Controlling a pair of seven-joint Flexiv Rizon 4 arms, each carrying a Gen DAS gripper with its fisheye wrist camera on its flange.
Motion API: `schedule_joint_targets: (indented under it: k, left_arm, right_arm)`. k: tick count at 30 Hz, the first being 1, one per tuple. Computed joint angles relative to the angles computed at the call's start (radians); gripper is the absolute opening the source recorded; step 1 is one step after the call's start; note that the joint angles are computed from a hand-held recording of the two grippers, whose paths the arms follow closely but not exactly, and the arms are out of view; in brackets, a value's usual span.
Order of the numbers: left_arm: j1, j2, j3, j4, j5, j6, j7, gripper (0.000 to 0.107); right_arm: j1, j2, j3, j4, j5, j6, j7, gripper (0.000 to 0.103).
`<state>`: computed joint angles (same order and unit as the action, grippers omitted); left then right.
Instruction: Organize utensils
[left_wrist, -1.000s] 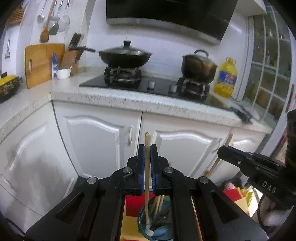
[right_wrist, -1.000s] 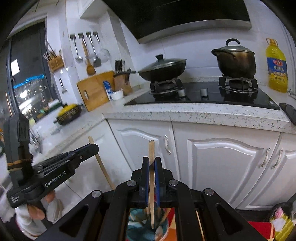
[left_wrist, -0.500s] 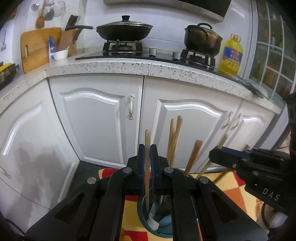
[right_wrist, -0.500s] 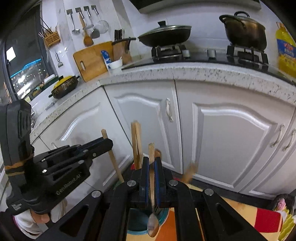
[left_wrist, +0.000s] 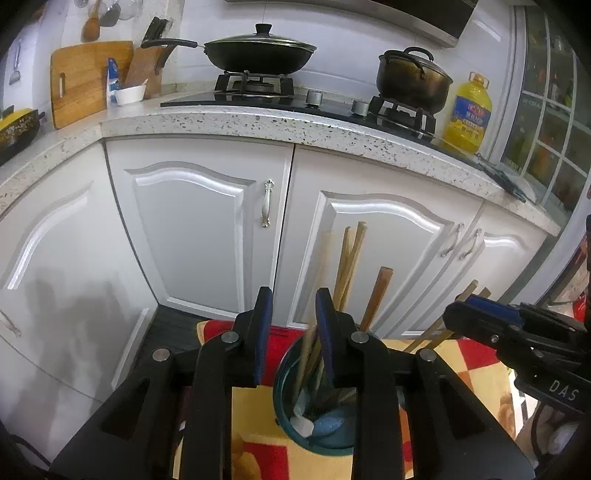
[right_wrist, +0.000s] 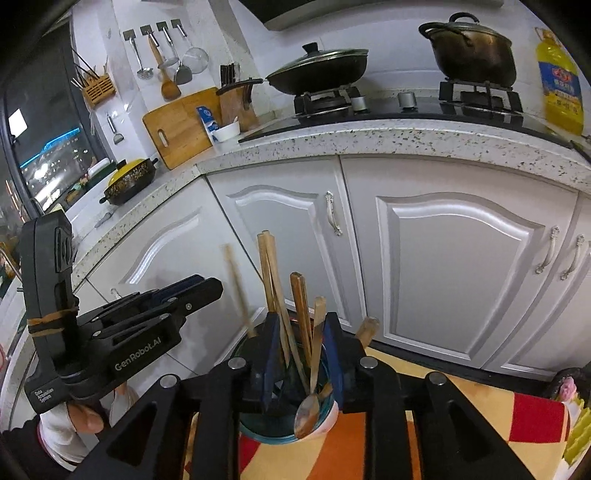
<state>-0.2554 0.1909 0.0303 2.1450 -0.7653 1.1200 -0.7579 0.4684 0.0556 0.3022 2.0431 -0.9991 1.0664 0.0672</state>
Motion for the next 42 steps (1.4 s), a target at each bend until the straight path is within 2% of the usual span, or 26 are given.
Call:
schedule_joint_targets:
  k: [3,5,12,14,24,30,42]
  left_arm:
    - [-0.001,0.021,0.006,0.010,0.002,-0.006,-0.002,0.032]
    - [-0.003,0.043,0.011,0.024,0.007,0.000,-0.004,0.035]
    - [-0.010,0.115,0.030,0.075,0.052,0.017,-0.029,0.040]
    - [-0.012,0.132,0.038,0.086,0.062,0.011,-0.038,0.041]
    - [-0.020,0.236,0.062,0.158,0.134,0.021,-0.095,0.041]
    - [-0.011,0.291,0.071,0.197,0.194,0.009,-0.147,0.041]
    - [-0.007,0.363,0.095,0.237,0.257,0.010,-0.187,0.041]
  right_arm:
    - [0.004,0.013,0.010,0.006,0.008,-0.020,0.001,0.025]
    - [0.011,0.022,0.020,0.007,0.010,-0.052,0.003,0.029]
    - [0.041,0.040,0.050,-0.006,0.018,-0.165,0.002,0.036]
    - [0.044,0.052,0.056,-0.004,0.004,-0.176,0.024,0.040]
    - [0.100,0.075,0.118,-0.023,-0.010,-0.355,0.054,0.043]
    - [0.150,0.064,0.141,-0.021,-0.014,-0.452,0.115,0.043]
    - [0.207,0.051,0.146,-0.022,-0.007,-0.523,0.211,0.044]
